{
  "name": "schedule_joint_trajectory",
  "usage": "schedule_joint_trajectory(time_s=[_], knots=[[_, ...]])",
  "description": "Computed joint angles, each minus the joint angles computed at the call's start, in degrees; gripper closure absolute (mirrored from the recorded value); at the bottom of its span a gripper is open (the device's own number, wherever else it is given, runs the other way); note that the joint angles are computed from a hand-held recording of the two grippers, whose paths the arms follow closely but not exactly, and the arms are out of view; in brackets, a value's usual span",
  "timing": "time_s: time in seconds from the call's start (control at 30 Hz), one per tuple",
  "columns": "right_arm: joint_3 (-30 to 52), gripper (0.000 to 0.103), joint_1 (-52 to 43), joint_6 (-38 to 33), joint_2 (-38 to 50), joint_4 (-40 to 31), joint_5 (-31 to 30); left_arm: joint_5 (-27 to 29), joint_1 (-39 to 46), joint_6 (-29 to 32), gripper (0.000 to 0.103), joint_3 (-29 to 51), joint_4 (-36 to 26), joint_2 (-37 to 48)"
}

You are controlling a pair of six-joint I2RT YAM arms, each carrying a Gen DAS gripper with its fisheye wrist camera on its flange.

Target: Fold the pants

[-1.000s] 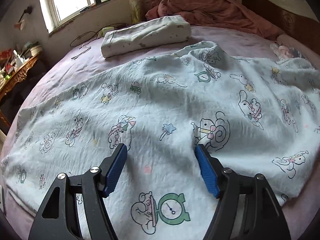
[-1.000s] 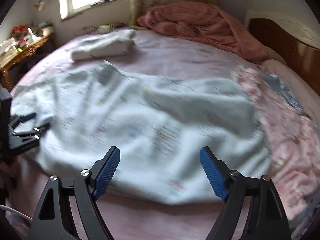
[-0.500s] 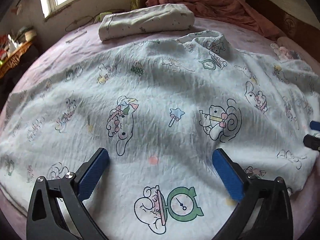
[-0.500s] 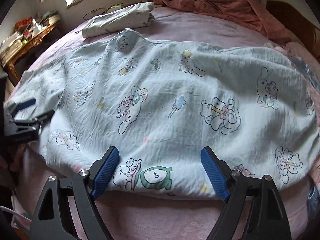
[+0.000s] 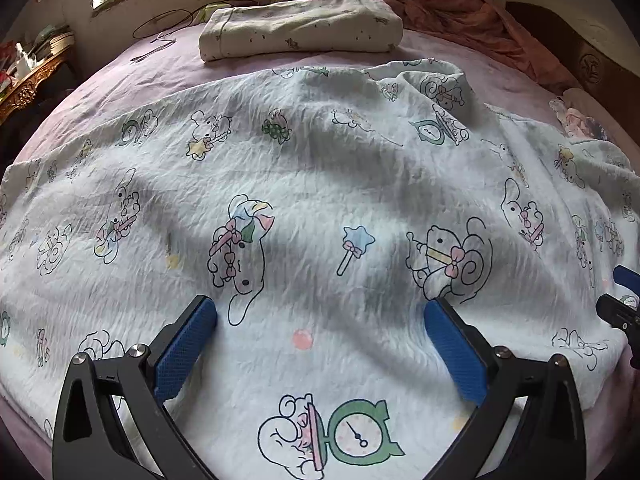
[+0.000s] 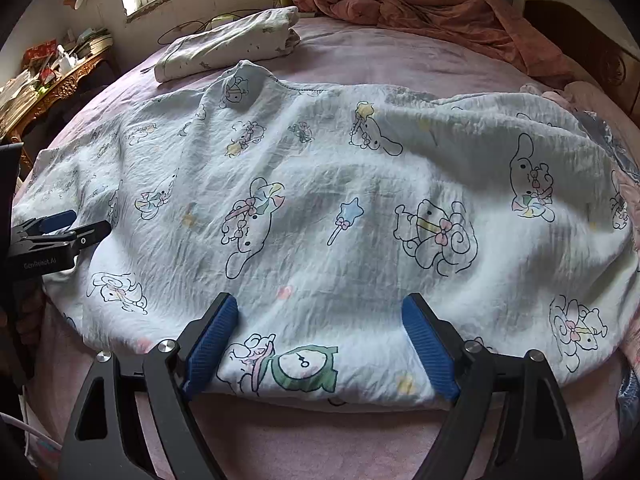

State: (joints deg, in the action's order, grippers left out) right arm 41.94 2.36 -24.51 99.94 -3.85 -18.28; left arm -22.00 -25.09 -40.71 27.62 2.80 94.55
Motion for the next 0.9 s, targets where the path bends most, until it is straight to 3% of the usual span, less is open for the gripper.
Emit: schedule_joint_trajectory(time_s=[0.57,0.9], knots=[[-4.67,0.012,-1.08,4.16,-0.77,8.86,-1.42,-0.58,-0.48,-2.51,0.000,0.01,-0.68,-0.15],[-4.21,0.012,-0.33,2.91,-0.80,7.65,-0.14,-1.60,-1.15,-2.60,0.000,-0.22,-0.50,0.00]])
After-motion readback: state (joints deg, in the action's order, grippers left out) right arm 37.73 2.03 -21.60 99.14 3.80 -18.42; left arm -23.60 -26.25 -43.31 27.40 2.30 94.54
